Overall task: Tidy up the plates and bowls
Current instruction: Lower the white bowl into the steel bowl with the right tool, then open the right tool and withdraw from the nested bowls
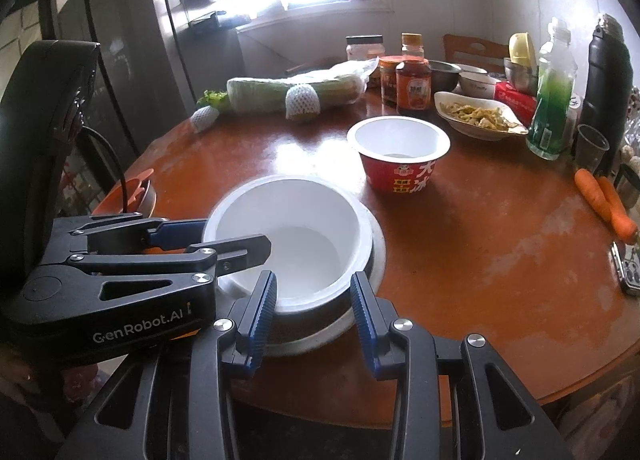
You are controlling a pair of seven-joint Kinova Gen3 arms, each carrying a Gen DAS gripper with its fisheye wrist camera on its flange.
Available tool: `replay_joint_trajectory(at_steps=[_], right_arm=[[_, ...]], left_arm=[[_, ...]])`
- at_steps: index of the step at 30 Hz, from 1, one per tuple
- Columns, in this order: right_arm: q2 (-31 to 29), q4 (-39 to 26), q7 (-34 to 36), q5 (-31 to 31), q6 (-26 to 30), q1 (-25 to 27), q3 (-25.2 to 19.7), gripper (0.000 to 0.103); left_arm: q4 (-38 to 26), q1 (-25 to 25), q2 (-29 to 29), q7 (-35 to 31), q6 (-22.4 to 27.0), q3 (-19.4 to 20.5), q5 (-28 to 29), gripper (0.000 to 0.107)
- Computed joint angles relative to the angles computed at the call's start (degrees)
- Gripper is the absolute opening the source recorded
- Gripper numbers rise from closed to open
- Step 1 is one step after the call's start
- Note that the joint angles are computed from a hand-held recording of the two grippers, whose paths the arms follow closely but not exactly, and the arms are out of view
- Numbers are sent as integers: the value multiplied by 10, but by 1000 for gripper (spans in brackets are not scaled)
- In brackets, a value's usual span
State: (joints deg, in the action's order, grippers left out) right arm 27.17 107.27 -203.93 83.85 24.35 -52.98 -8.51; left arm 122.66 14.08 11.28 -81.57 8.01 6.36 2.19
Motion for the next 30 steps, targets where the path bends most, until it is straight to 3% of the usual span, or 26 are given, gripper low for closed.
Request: replay_joint_trajectory(at_steps=[15,24,30], right_arm=[[2,1,-22,17,-2,7,-3,43],[-1,5,-51,45,15,24,-22,57],[-1,-2,-36,41,33,25,-23,65]], left_arm=[[9,-29,-5,-19,-12,22,17,45],[15,-81,-18,-61,-21,66,53,49],[10,-72,-23,-66,-23,53,58,51]])
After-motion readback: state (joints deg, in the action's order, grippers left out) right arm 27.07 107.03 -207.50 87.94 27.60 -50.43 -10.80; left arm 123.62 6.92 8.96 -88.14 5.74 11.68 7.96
